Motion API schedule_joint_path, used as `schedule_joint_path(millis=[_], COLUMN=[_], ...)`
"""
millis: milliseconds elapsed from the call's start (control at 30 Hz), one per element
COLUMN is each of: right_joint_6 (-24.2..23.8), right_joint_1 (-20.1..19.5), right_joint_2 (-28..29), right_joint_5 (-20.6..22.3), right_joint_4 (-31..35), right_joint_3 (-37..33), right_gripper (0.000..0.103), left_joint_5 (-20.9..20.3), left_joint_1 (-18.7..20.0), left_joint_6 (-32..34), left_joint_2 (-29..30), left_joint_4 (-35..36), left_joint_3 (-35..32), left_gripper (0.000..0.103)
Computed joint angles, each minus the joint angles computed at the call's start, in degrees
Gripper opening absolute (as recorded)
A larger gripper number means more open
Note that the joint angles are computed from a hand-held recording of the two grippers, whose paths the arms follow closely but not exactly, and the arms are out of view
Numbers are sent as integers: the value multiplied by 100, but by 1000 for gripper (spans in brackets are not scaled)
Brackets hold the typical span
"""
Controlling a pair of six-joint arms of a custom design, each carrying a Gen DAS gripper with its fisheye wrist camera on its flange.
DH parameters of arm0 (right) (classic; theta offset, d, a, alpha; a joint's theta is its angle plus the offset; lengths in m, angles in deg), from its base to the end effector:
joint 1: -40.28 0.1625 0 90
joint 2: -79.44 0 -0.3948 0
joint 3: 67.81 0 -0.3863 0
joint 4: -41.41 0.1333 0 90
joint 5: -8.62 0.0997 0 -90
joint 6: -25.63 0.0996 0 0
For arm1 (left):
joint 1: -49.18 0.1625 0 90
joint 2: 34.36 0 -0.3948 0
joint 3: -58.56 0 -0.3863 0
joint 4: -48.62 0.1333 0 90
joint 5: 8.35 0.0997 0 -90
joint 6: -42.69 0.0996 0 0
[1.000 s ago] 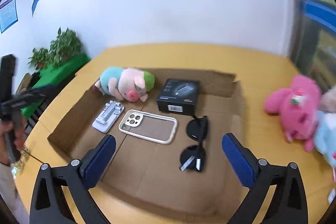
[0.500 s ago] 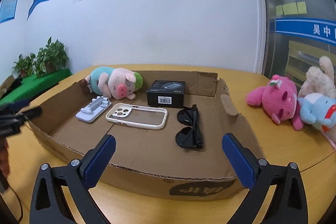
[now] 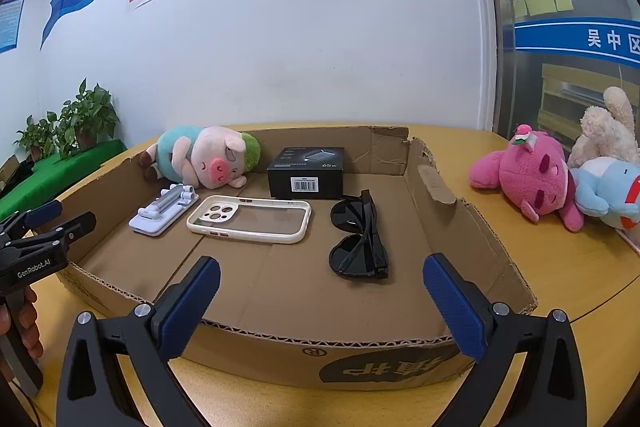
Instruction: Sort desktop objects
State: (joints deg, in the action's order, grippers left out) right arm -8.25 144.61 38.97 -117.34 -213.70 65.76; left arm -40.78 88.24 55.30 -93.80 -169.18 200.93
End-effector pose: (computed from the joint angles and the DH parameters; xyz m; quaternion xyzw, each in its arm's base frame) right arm 0.1683 -0.3564 0.1029 0.1486 -0.7765 0.5086 0.3410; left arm -0.1399 -0.3935 0.1516 0.2704 0.7855 -0.4621 0.3106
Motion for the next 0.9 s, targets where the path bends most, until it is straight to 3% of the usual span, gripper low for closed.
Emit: schedule_joint_path(millis=[67,900], right_joint_6=[7,25], right_joint_1=[-1,-20], right_joint_2=[5,-34], right_joint_5=[-4,21], right_joint_4=[9,85], right_joint_3=[-4,14], right_gripper=[103,103], left_joint_5=[-58,-96], left_joint_1=[38,75], left_joint_6=[16,59], left_joint_2=[2,33], left_joint_4=[61,54], left_joint_3=[-30,-79], left_gripper=[91,91])
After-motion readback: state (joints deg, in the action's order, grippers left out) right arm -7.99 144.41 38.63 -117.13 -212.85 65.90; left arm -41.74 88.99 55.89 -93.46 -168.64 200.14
